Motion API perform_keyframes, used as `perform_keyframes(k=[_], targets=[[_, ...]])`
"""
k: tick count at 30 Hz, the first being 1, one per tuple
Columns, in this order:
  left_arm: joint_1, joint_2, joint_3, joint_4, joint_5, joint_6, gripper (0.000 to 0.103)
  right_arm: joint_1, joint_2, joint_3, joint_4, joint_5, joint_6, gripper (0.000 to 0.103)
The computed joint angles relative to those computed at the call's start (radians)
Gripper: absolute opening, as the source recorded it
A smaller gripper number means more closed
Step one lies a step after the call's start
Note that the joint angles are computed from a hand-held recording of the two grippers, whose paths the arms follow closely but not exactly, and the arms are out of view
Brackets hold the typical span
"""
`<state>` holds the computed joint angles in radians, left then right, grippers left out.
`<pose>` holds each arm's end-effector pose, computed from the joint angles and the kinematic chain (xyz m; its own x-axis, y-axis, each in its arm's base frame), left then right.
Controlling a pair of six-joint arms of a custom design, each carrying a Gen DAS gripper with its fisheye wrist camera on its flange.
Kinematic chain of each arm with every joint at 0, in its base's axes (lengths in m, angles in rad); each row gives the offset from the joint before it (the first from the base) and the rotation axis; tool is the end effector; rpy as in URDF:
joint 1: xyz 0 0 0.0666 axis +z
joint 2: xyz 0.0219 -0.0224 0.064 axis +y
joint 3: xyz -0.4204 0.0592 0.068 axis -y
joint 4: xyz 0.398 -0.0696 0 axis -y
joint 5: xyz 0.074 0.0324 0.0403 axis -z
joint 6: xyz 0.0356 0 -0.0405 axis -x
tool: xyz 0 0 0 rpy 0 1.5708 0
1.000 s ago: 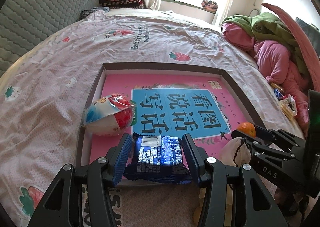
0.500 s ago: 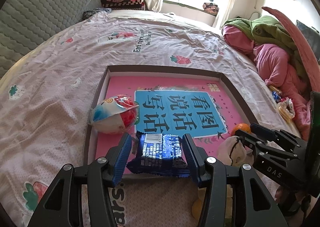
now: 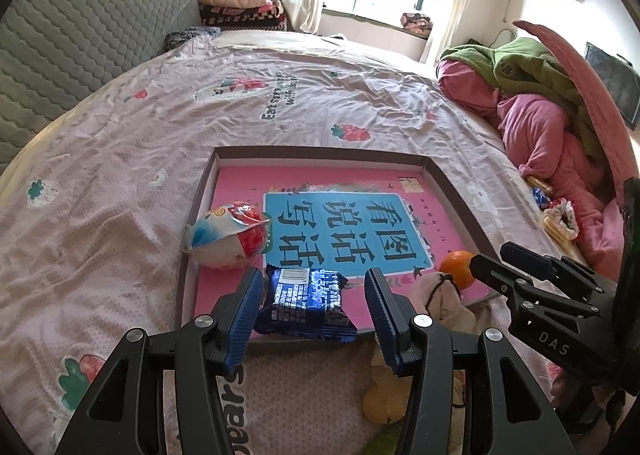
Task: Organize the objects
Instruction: 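Open the left tool to release the packet while the right tool releases the orange, then withdraw both tools from the tray back toward the remaining items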
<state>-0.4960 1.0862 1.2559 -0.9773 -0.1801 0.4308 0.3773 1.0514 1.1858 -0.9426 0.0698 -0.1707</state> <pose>0.3139 -0.1631 0.5226 -0.7275 -0.0735 -0.6821 0.0611 0.9834 -0.1710 0.3192 0.1234 0.5033 -0.7172 -0.1020 -0.6893 -0.2038 0.9767 0.0677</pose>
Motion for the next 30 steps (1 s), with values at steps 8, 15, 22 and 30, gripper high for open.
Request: perform_keyframes(k=[8,15,22,30], targets=[[-0.022,-0.028,0.014,-0.024,-0.025,0.010,0.054,0.024,-0.027,0.017,-0.012,0.019,-0.006,0.048],[-0.036,-0.050,0.024,-0.040,-0.041,0.013,0.055,0.051,-0.048,0.029,-0.024,0.042,-0.003,0.048],[-0.052,-0.071,0.032,-0.057,-0.057,0.015,0.055,0.073,-0.066,0.043,-0.037,0.057,-0.009,0.048],[-0.079,-0.097,0.037,-0.078,-0.083,0.018,0.055,0.096,-0.091,0.049,-0.052,0.077,-0.020,0.048]])
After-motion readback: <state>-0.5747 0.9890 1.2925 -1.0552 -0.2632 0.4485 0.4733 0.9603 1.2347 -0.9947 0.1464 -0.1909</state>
